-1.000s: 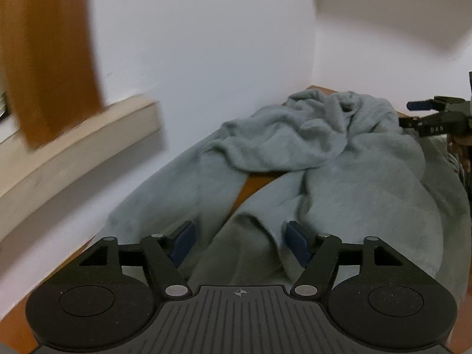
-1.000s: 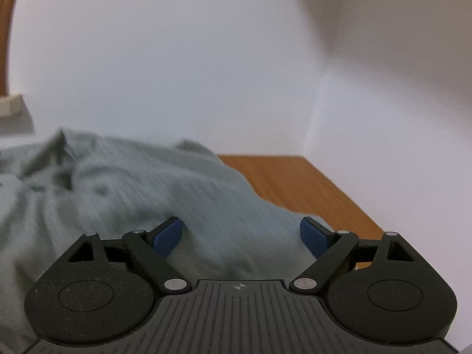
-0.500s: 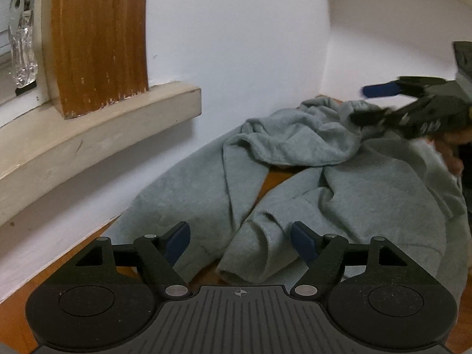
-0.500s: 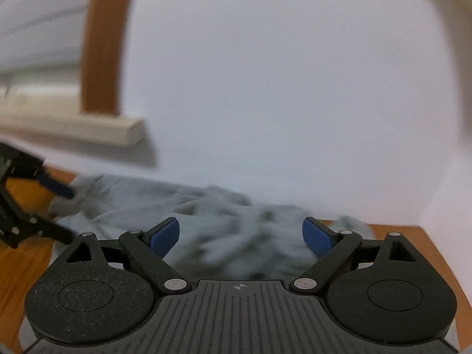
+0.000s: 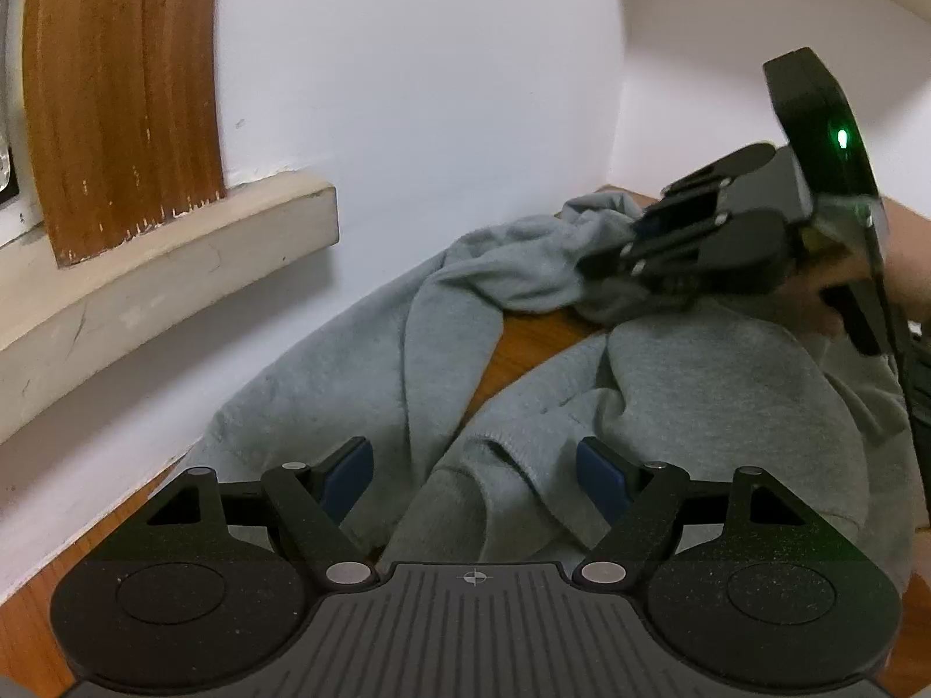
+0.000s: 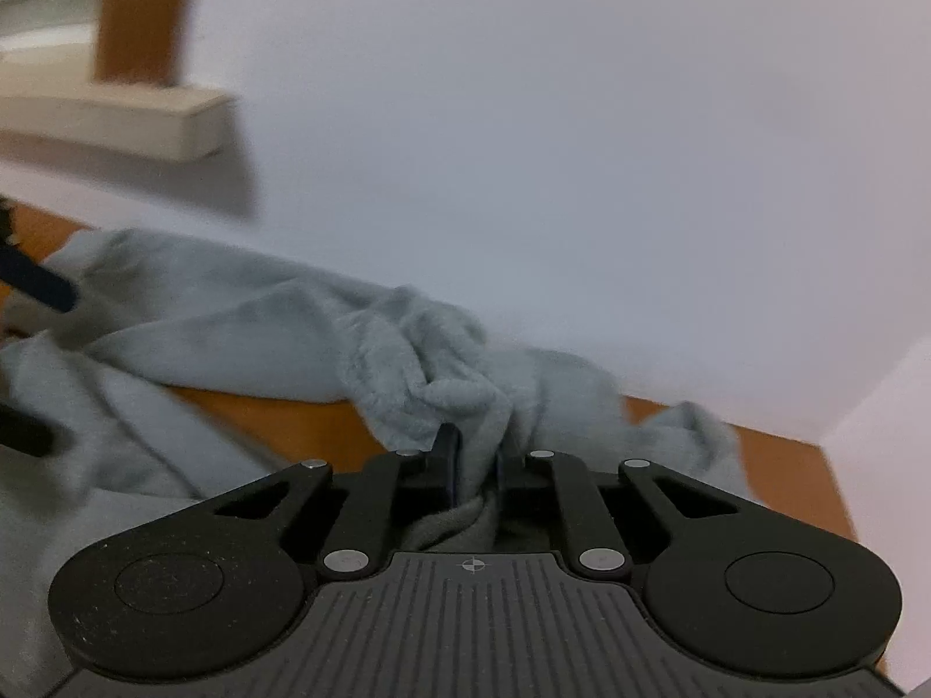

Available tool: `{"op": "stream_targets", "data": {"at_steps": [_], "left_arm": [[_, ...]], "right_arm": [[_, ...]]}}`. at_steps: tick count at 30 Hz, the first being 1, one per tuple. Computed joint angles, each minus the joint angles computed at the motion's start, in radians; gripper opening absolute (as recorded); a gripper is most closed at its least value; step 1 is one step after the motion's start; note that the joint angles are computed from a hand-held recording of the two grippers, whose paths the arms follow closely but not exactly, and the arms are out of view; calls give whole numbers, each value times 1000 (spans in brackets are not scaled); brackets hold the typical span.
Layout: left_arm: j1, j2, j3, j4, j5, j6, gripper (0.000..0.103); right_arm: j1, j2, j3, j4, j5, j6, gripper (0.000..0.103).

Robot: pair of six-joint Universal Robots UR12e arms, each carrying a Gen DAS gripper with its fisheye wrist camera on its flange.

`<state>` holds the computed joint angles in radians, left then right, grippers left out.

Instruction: Fold clothes

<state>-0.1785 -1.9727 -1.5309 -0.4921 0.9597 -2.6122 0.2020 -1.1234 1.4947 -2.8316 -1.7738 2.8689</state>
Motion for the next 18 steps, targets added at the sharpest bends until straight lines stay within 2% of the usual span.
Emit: {"op": "stream_targets", "data": {"at_steps": [5,9,11,13,14,16,17,18], "left_arm": [[-5,-7,11,-2,12,-9,81],[-12,-14,23,-14,18,-9,81],[-16,-20,30,-18,20,-15,81],[-19,-27,39,-23,20,-18,82],[-21,-29,41,-25,20,-17,82],[-23,-31,45,-27,20,-16,82],[-25,-32,47,-27,23,-15,82],[-26,-34,49,-29,23,-15,82]], "right_arm": [[-38,-41,51,-184,-104,64,6],[-83,-84,98,-367,-202,135,6],[-103,-97,116,-481,-309,172,5],[-124,-113,134,-508,-432,244,7],[-136,-120,140,-512,-493,283,13],[-153,-131,158,-430,-577,278,25],[-165,-144,176,-364,-575,290,32],[-177,-161,200,-322,-531,314,35]]}}
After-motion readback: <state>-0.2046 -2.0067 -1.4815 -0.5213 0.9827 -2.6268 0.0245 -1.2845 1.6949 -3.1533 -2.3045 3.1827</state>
